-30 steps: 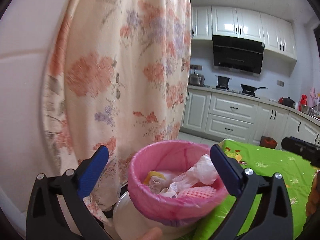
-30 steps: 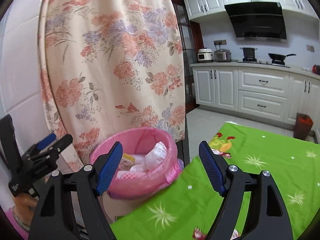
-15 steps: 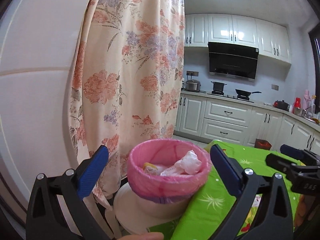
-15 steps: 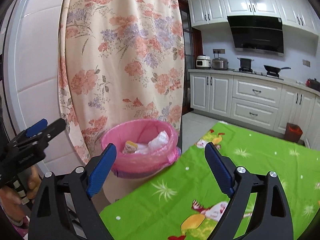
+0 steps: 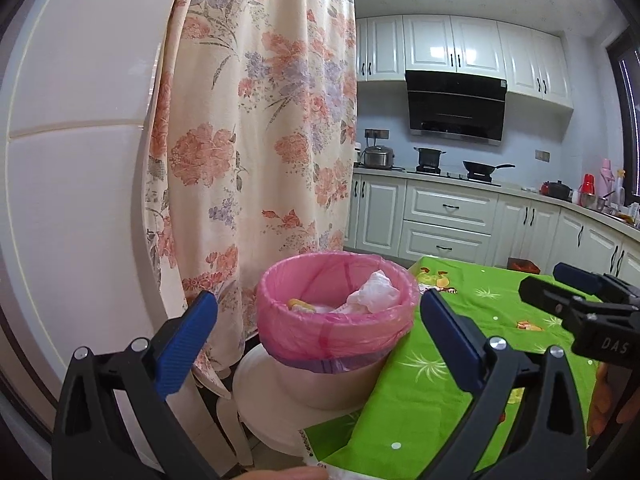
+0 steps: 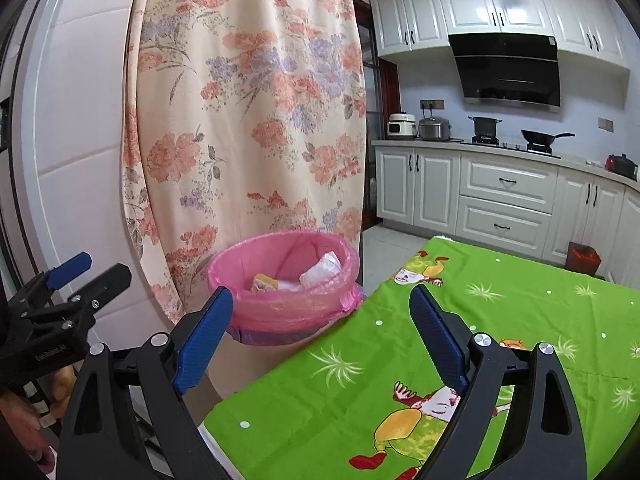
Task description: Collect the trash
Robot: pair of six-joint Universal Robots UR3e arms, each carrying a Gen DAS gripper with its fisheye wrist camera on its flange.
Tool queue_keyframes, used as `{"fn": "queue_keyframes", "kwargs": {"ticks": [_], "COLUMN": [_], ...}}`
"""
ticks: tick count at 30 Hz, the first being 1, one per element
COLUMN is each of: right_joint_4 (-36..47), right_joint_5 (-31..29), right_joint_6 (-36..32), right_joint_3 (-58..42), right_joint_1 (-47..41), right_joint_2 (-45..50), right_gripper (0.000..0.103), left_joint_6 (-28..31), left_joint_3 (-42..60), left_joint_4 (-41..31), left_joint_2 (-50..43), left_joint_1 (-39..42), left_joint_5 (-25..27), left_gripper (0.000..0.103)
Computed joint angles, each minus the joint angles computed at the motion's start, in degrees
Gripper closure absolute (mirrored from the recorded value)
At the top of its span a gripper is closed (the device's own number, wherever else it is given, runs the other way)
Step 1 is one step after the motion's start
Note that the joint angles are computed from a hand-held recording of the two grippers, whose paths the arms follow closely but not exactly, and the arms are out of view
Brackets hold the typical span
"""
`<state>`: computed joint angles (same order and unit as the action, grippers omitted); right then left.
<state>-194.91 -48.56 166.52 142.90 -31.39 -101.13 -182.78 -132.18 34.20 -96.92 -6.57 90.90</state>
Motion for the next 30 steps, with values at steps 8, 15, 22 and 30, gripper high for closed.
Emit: {"fn": "queue_keyframes", "kwargs": {"ticks": [8,15,22,30], "right_joint_4": [-2.05,-3.47,-4.42,-7.35], "right_joint_5": [-3.1,-4.55,-5.03,1.31], "right_joint_6": [-1.01,-1.98,-1.41,-0.63], "right_joint_3": [0.04,0.49,0.23,3.17], "right_joint_1": [2.63,3.88,4.52,0.1], "right_joint_2": [2.18,3.4,4.37,2.66], "right_gripper": [0.018,0.018,0.018,0.018], "left_joint_6": [0.71,1.82,1.9,1.75], "left_joint_3": [0.01,0.42,0.69,-0.35], "left_joint_4": [0.16,1.38,1.57,3.26], "left_joint_2": [-1.41,-3.17,-3.57,-3.32], "left_joint_1": [-0.2,-1.6,-1.87,-0.84], "left_joint_5": [0.18,1.51,1.89,1.11], "left_gripper": [0.005,0.005,0.005,0.005]}}
